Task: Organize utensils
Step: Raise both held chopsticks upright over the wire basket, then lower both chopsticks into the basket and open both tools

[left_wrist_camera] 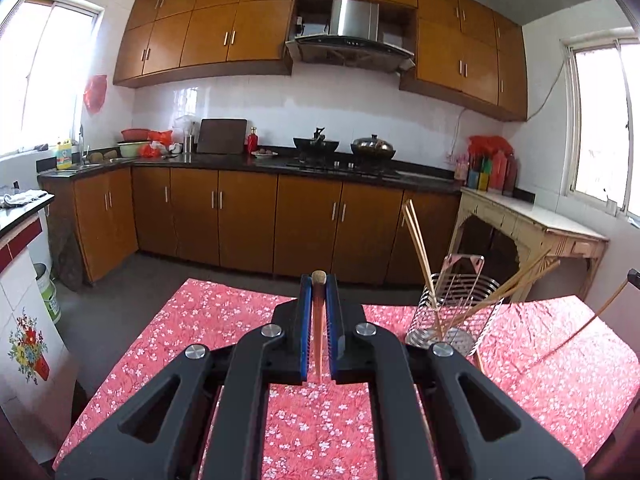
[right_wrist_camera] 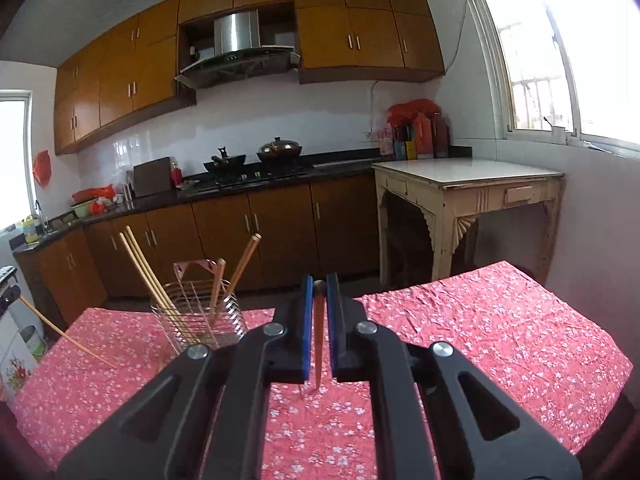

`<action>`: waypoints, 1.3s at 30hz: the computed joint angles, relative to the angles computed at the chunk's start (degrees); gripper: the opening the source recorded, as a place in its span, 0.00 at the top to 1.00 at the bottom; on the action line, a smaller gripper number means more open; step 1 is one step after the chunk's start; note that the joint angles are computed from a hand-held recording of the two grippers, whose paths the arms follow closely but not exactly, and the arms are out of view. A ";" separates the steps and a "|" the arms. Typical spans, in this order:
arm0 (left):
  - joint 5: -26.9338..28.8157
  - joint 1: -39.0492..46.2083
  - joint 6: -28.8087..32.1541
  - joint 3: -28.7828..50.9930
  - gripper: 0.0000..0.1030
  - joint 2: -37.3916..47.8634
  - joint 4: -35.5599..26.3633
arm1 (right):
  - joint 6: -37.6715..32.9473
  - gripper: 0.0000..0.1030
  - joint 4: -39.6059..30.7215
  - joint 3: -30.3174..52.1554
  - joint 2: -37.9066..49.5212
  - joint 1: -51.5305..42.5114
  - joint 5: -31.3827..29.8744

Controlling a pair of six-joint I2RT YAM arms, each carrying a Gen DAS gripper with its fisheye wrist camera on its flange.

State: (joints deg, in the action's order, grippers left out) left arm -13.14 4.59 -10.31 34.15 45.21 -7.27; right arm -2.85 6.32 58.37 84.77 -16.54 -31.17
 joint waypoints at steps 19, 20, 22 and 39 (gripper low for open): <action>0.59 -2.99 -1.83 5.91 0.93 1.58 -1.07 | 2.95 0.93 -13.15 8.97 -3.10 1.16 -15.23; 0.31 -3.52 -1.84 6.85 0.94 1.98 -0.95 | 3.61 0.93 -13.22 9.69 -3.36 1.54 -15.66; -0.57 -5.42 -1.52 10.31 0.93 3.81 -0.36 | 5.55 0.93 -12.44 11.35 -3.94 2.98 -15.50; -11.24 -16.38 -1.40 30.09 0.93 31.86 19.82 | 8.28 0.93 -9.71 33.37 14.46 18.75 5.66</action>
State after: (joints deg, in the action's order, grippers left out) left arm -24.39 -11.78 -11.72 64.24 77.07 12.55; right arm 5.43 -3.39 91.74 99.23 2.22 -25.51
